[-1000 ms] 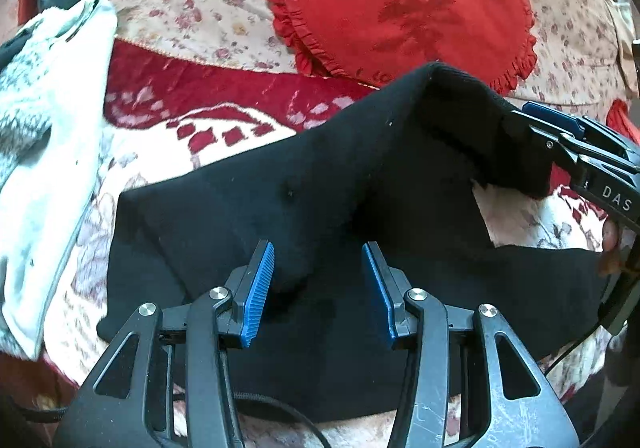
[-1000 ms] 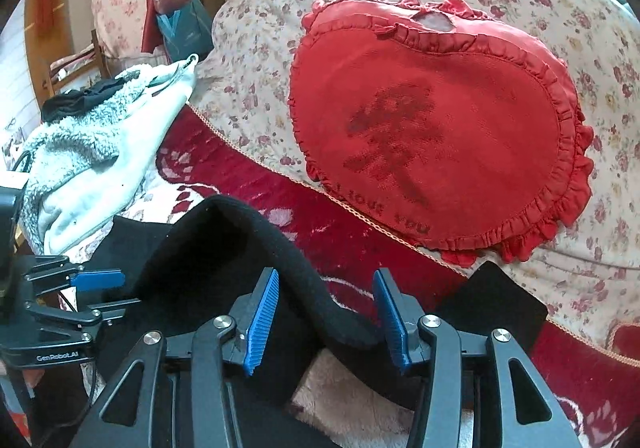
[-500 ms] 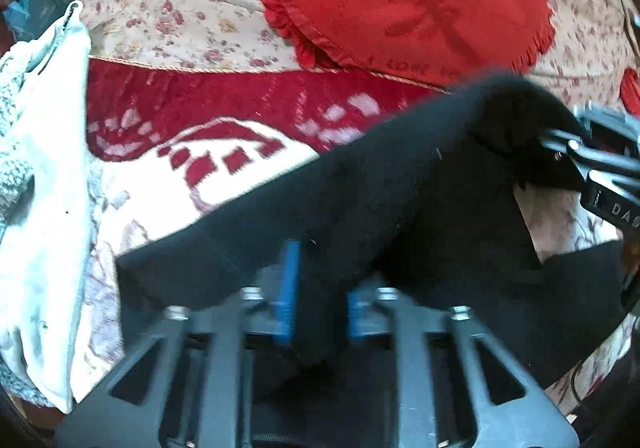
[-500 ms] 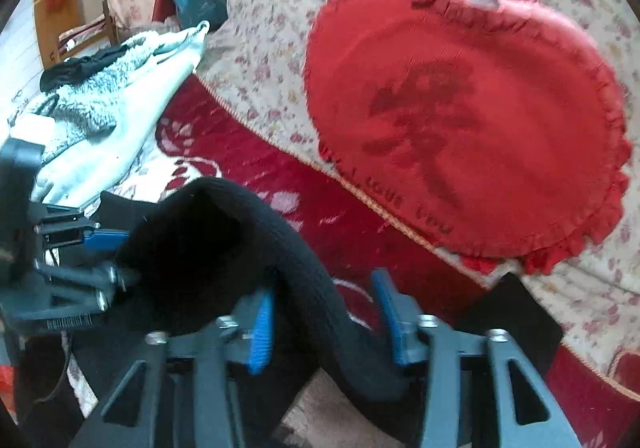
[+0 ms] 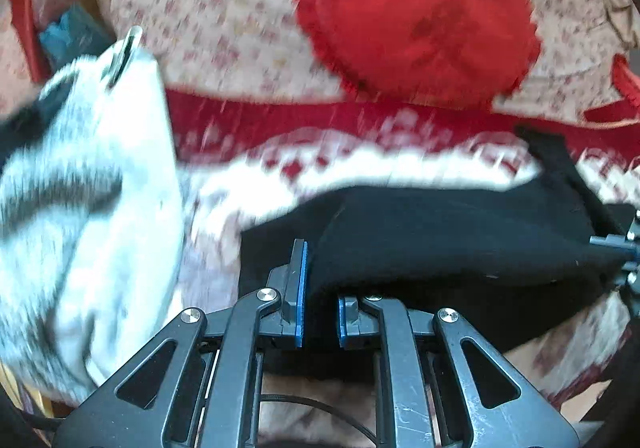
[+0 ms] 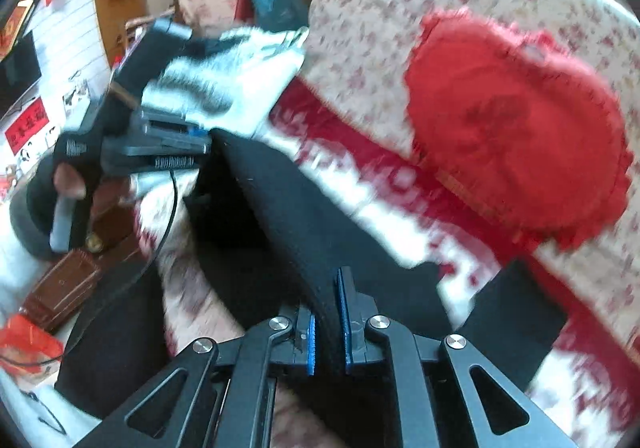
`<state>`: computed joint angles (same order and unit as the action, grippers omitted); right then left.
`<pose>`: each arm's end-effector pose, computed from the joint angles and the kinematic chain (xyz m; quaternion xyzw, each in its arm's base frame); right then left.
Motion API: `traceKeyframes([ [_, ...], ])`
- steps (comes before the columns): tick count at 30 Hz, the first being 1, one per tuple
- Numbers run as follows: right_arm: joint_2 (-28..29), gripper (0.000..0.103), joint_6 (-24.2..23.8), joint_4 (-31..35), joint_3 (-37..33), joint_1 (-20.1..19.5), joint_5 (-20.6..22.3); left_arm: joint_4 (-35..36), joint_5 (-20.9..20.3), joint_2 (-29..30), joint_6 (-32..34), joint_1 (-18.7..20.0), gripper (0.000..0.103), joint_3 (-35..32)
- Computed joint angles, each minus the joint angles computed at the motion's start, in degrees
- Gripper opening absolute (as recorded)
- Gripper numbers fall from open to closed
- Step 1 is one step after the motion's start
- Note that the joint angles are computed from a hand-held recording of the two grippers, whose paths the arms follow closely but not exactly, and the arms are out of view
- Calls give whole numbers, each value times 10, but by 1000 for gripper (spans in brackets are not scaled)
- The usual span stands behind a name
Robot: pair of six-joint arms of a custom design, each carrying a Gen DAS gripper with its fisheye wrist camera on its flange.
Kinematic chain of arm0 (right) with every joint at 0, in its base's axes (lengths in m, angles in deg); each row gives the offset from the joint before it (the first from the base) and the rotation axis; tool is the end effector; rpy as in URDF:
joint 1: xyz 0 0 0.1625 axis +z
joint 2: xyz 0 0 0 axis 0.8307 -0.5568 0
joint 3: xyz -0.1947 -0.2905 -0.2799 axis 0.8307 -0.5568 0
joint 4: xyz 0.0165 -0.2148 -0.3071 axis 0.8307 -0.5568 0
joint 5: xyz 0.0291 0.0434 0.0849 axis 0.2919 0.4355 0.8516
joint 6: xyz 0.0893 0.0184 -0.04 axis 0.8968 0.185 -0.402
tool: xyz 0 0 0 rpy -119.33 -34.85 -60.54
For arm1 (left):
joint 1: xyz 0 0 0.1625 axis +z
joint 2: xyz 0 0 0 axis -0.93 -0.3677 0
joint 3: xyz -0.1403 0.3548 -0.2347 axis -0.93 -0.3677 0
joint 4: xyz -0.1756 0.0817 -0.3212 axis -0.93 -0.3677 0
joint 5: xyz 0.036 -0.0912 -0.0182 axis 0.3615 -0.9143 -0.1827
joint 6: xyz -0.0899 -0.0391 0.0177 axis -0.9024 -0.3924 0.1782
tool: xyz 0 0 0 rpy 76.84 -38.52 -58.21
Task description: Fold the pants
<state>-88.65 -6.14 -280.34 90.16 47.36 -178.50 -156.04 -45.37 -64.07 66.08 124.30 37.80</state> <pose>0.2041 -0.5429 0.1994 0.1711 -0.8768 0.2993 0.3352 -0.2706 -0.7367 0.1190 0.4477 0.8383 -0.1272 0.2838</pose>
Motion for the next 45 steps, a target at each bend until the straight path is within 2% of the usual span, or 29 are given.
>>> traceKeyframes([
  [2, 26, 8, 33, 9, 11, -12, -18, 16, 20, -2, -12, 12, 15, 13],
  [4, 36, 9, 61, 28, 15, -23, -25, 32, 15, -12, -32, 20, 20, 26],
  [7, 32, 20, 67, 29, 21, -21, -26, 23, 23, -33, -34, 21, 21, 50],
  [8, 24, 28, 72, 38, 23, -19, -21, 20, 25, -41, -36, 22, 21, 55],
  [10, 7, 29, 80, 52, 25, -16, -3, 23, 29, -48, -47, 26, 21, 53],
  [13, -5, 30, 78, 33, 27, -10, 19, 13, 46, -53, -50, 29, 21, 52],
  [16, 17, 34, 49, 10, 1, 3, 19, 28, 38, -51, -76, 34, 21, 38],
  [21, 86, 36, -14, 38, -73, 20, 18, 74, -4, -47, -147, 45, 27, 5],
  [26, 174, 36, -100, 10, -168, 30, -35, 86, 6, -37, -173, 47, 27, -14],
  [28, 195, 36, -114, 16, -205, 24, -33, 90, 5, -38, -182, 49, 27, -20],
  [29, 199, 34, -110, 33, -220, 20, -23, 91, 6, -38, -187, 49, 27, -24],
  [30, 199, 19, -95, 57, -232, 15, -11, 88, 8, -40, -189, 50, 27, -24],
  [31, 194, 13, -72, 78, -239, 10, 1, 84, 10, -42, -189, 50, 27, -24],
  [32, 182, 12, -24, 104, -241, 2, 29, 80, 11, -44, -188, 50, 27, -24],
  [34, 146, 9, 72, 126, -223, -20, 114, 74, 7, -48, -185, 51, 27, -24],
  [35, 134, 9, 91, 122, -211, -26, 141, 68, 3, -51, -183, 50, 27, -21],
  [36, 127, 9, 94, 119, -201, -26, 156, 63, -2, -52, -182, 50, 27, -20],
  [39, 131, 10, 92, 142, -188, -19, 161, 60, -14, -51, -180, 49, 27, -17],
  [40, 138, 12, 90, 151, -189, -17, 155, 60, -16, -49, -180, 48, 27, -17],
  [42, 161, 16, 74, 155, -198, -13, 110, 60, -16, -44, -184, 44, 27, -13],
  [45, 142, 25, 70, 144, -173, -15, 128, 57, -31, -43, -185, 39, 27, -2],
])
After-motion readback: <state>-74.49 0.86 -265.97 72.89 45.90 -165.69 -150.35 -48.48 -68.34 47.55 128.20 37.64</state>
